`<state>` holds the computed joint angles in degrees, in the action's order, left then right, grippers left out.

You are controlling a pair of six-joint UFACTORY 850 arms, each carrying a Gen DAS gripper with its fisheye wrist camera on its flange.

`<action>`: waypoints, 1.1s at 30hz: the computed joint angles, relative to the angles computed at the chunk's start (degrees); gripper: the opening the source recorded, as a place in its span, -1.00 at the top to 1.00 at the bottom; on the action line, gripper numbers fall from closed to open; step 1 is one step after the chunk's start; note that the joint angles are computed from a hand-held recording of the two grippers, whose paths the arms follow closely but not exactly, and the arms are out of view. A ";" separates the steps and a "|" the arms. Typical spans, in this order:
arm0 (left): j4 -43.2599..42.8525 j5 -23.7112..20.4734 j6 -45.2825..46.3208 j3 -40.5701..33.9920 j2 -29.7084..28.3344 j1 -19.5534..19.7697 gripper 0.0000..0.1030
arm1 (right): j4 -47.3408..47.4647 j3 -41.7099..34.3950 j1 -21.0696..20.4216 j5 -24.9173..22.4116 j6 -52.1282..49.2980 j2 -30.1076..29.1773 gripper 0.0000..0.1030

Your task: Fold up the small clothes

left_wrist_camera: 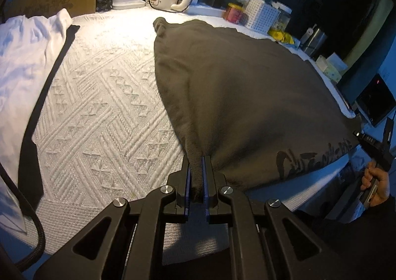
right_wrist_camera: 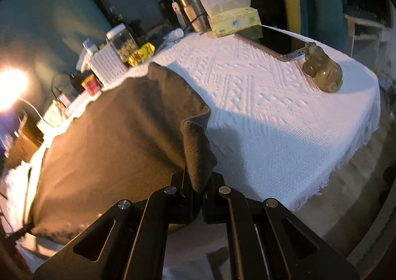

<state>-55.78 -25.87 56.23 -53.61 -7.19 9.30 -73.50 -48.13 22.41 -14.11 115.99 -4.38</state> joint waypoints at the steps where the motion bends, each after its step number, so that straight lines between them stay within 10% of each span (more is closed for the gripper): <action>1: 0.65 -0.03 -0.52 -0.10 0.01 -0.02 0.87 | 0.91 -0.26 0.29 -0.70 -1.37 -0.39 0.89; 20: 9.18 3.56 -7.97 -6.55 -2.26 0.15 0.81 | 3.16 -1.86 0.47 -2.62 -5.43 -1.97 0.89; 25: 5.15 3.25 -5.60 -11.68 -7.24 -0.58 -0.22 | 5.73 -2.15 -0.10 -1.76 -6.92 -2.07 0.89; 33: 7.92 2.57 -5.31 -21.08 -16.03 -2.13 -0.24 | 10.70 -4.02 -0.68 -1.48 -11.68 -3.46 0.77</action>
